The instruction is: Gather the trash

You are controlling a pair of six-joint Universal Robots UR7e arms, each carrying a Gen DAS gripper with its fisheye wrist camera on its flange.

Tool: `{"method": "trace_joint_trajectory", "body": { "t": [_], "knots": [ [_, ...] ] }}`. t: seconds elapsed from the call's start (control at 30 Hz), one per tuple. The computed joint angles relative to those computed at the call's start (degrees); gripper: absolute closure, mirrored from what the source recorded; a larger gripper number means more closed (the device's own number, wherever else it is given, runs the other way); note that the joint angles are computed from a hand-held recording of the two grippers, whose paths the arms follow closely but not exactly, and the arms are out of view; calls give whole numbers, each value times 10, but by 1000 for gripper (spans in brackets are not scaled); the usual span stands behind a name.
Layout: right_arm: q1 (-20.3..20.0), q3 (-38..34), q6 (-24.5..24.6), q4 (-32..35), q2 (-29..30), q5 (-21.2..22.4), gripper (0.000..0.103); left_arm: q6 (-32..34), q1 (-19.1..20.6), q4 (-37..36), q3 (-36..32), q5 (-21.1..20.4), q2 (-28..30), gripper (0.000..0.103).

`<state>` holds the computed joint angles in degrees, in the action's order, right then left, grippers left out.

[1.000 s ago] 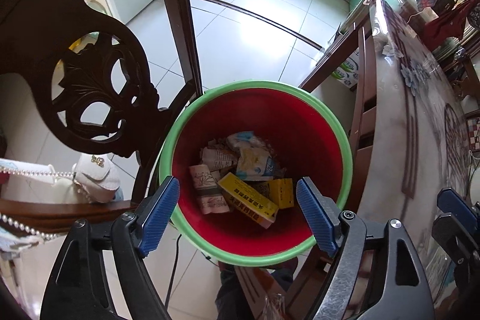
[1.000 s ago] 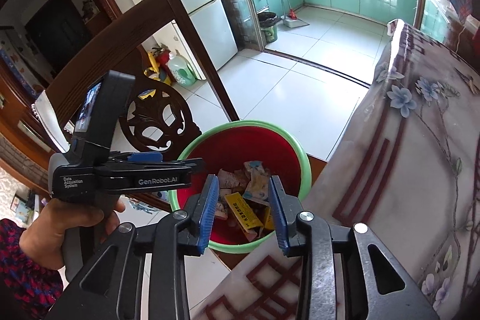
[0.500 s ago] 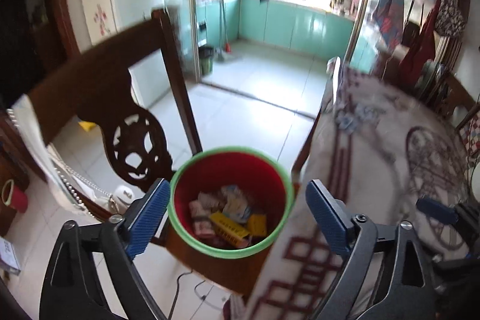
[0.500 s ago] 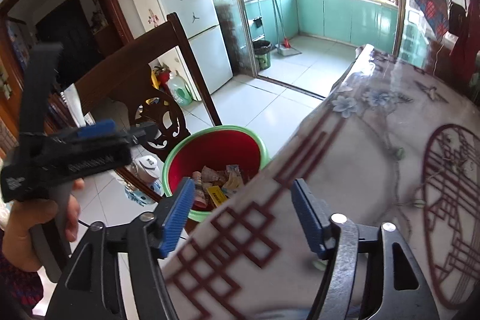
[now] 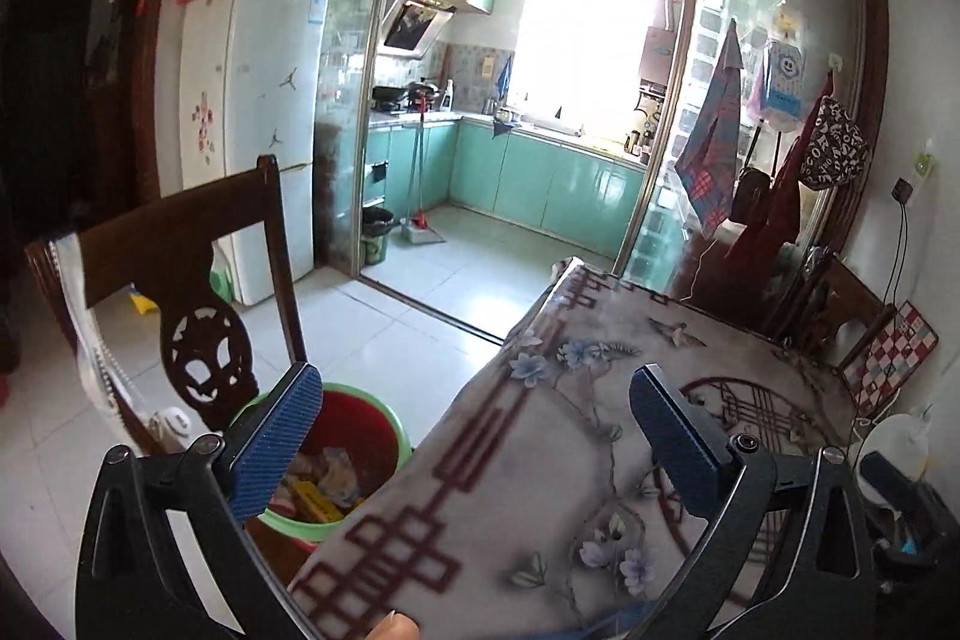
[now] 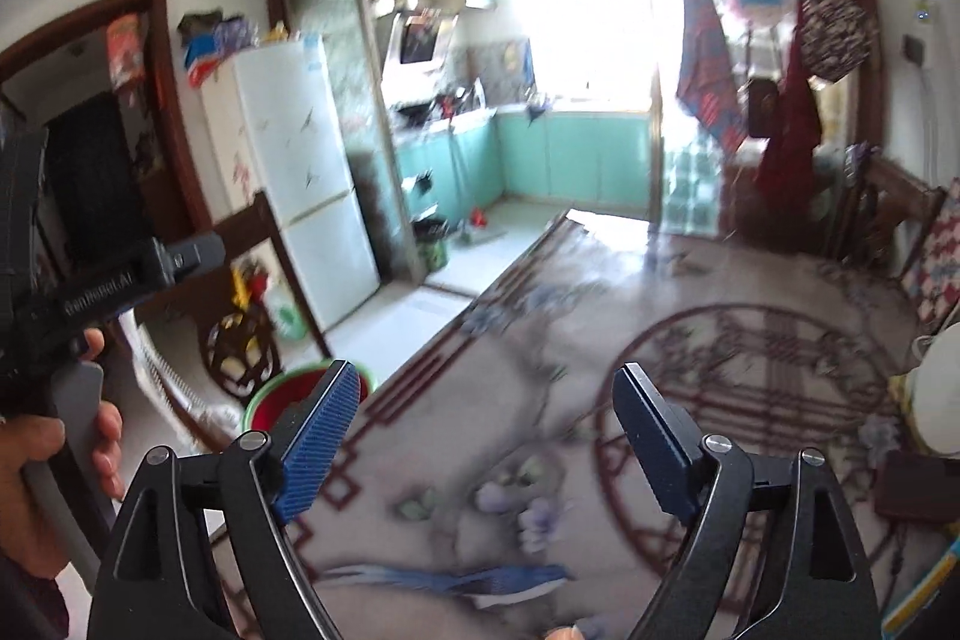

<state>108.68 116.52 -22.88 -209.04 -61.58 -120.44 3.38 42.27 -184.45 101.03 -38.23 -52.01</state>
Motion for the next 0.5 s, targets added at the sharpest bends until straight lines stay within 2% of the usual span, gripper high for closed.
{"method": "trace_joint_trajectory", "body": {
  "t": [0.17, 0.23, 0.3, 0.5],
  "knots": [
    [1, 27, 7, -63, -37, 13, 7, 64, -36, -77, -16, 67, 41, 0],
    [5, 26, 1, -109, -31, 1, 4, 46, -41, -41, -21, 58, 38, 0],
    [12, 19, -11, -149, -21, -29, 1, 19, -47, -10, -21, 52, 37, 0],
    [27, 4, -30, -165, -15, -86, 1, -15, -59, 40, -29, 54, 37, 0]
  ]
}}
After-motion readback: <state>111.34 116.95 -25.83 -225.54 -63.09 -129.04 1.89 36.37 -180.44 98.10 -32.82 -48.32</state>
